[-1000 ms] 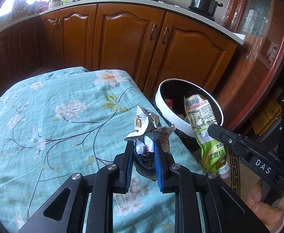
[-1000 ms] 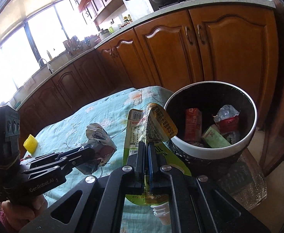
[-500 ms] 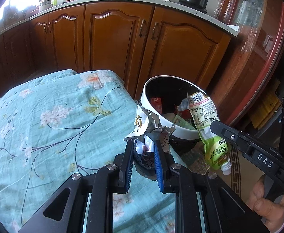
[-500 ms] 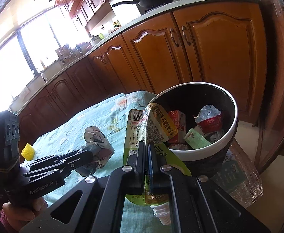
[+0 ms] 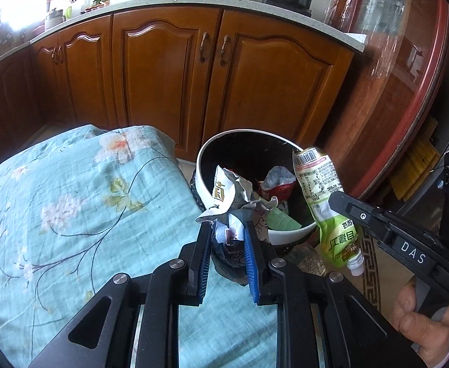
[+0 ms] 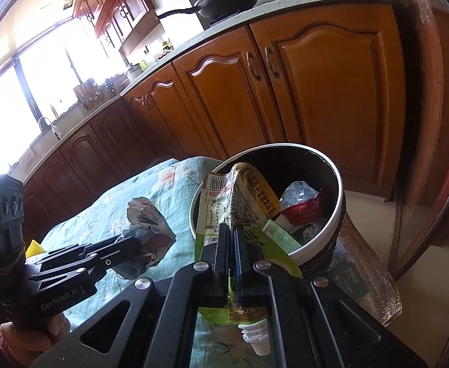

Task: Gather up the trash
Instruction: 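Carry the foil wrapper and green pouch in both grippers over the bin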

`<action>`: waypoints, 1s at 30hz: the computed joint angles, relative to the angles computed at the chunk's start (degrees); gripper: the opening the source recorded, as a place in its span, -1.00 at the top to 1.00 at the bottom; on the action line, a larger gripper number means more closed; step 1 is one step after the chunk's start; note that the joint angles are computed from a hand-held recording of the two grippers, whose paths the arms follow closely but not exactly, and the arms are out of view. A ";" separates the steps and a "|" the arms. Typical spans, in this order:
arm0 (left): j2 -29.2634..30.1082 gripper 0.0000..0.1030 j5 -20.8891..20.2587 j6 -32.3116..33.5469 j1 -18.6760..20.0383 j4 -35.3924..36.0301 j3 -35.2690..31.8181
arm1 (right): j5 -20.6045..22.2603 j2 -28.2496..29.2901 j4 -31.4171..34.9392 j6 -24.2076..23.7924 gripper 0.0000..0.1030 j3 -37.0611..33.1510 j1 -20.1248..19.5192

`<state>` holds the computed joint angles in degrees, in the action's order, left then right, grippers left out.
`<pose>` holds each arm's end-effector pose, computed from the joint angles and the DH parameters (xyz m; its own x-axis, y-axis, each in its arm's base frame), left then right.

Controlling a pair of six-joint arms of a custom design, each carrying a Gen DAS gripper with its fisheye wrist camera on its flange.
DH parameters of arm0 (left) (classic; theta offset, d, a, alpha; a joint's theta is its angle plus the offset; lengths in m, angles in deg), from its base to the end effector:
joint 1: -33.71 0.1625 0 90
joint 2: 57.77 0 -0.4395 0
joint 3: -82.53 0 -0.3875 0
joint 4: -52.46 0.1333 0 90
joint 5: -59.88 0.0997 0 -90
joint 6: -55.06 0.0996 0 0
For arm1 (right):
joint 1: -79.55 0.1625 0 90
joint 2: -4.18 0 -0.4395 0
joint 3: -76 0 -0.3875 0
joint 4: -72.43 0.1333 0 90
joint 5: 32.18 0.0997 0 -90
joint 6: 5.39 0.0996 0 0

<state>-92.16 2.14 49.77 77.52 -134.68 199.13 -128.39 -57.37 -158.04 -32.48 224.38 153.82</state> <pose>-0.2557 -0.5037 -0.0289 -0.7460 0.4512 -0.4898 0.6312 0.7135 -0.3041 0.0177 -0.3890 0.1836 -0.9041 0.0547 0.4238 -0.2819 0.6690 -0.6878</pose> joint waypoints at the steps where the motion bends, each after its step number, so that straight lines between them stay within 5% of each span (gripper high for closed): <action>1: 0.25 0.62 0.00 0.14 0.04 0.12 -0.34 | 0.08 -0.24 0.22 -0.03 0.95 -0.04 -0.17; 30: 6.18 0.61 0.21 2.47 0.59 5.84 -10.47 | -5.31 -2.91 12.18 -1.24 0.95 -8.51 0.16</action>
